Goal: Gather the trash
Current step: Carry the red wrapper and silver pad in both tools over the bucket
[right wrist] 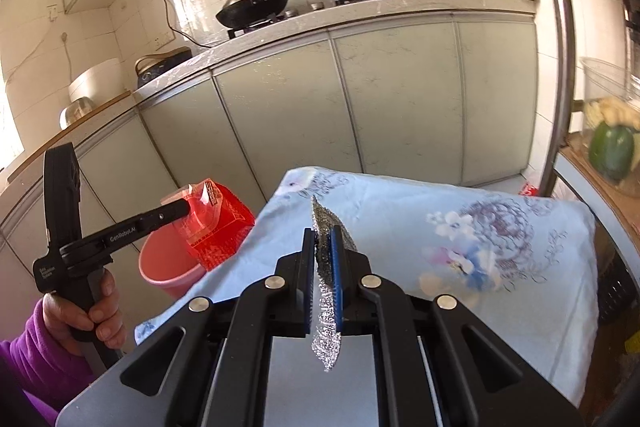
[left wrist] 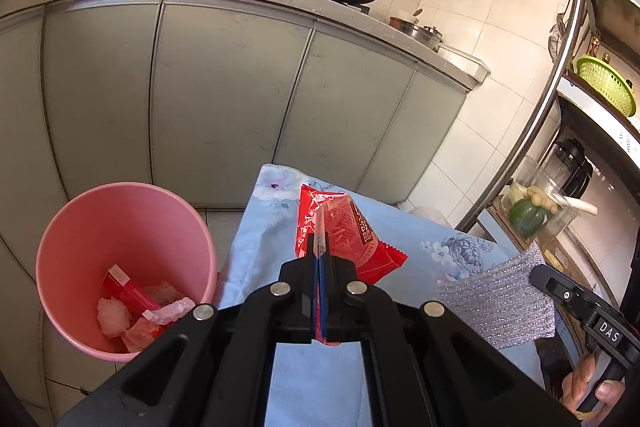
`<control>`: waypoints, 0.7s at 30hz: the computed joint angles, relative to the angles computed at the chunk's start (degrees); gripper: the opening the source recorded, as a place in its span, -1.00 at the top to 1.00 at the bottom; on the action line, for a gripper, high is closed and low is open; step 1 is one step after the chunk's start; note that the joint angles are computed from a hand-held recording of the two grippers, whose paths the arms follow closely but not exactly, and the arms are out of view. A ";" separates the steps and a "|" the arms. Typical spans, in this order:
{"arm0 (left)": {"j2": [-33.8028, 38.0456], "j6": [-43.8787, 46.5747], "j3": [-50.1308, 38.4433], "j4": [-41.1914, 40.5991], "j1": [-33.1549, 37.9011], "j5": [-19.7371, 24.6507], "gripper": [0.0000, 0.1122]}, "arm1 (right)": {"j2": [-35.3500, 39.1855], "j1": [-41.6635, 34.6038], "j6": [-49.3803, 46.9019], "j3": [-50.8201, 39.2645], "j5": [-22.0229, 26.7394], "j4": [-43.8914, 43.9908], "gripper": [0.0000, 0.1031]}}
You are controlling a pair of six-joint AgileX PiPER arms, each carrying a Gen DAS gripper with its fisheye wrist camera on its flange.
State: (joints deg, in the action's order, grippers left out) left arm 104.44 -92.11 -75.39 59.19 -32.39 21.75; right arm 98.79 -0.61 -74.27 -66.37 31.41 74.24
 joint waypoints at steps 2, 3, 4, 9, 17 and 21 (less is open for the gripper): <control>-1.86 -2.66 2.33 2.47 0.97 0.27 1.00 | 1.23 1.81 1.59 -2.19 -0.03 -0.55 0.85; -2.66 -3.96 3.39 3.77 1.34 0.56 1.00 | 1.81 2.80 2.38 -3.32 -0.09 -0.82 0.85; -3.62 -5.34 4.58 5.14 1.84 1.04 1.00 | 2.71 3.99 3.18 -4.81 -0.18 -1.10 0.85; -7.76 -10.43 9.94 9.33 4.94 2.29 1.00 | 6.74 9.05 6.46 -11.12 -0.89 -2.59 0.85; -11.06 -15.08 16.14 13.93 9.70 4.57 1.00 | 13.61 16.85 14.10 -21.81 -1.32 -9.58 0.85; -11.04 -17.09 17.92 16.82 10.10 7.46 1.00 | 16.24 19.36 16.30 -25.85 -1.06 -11.54 0.85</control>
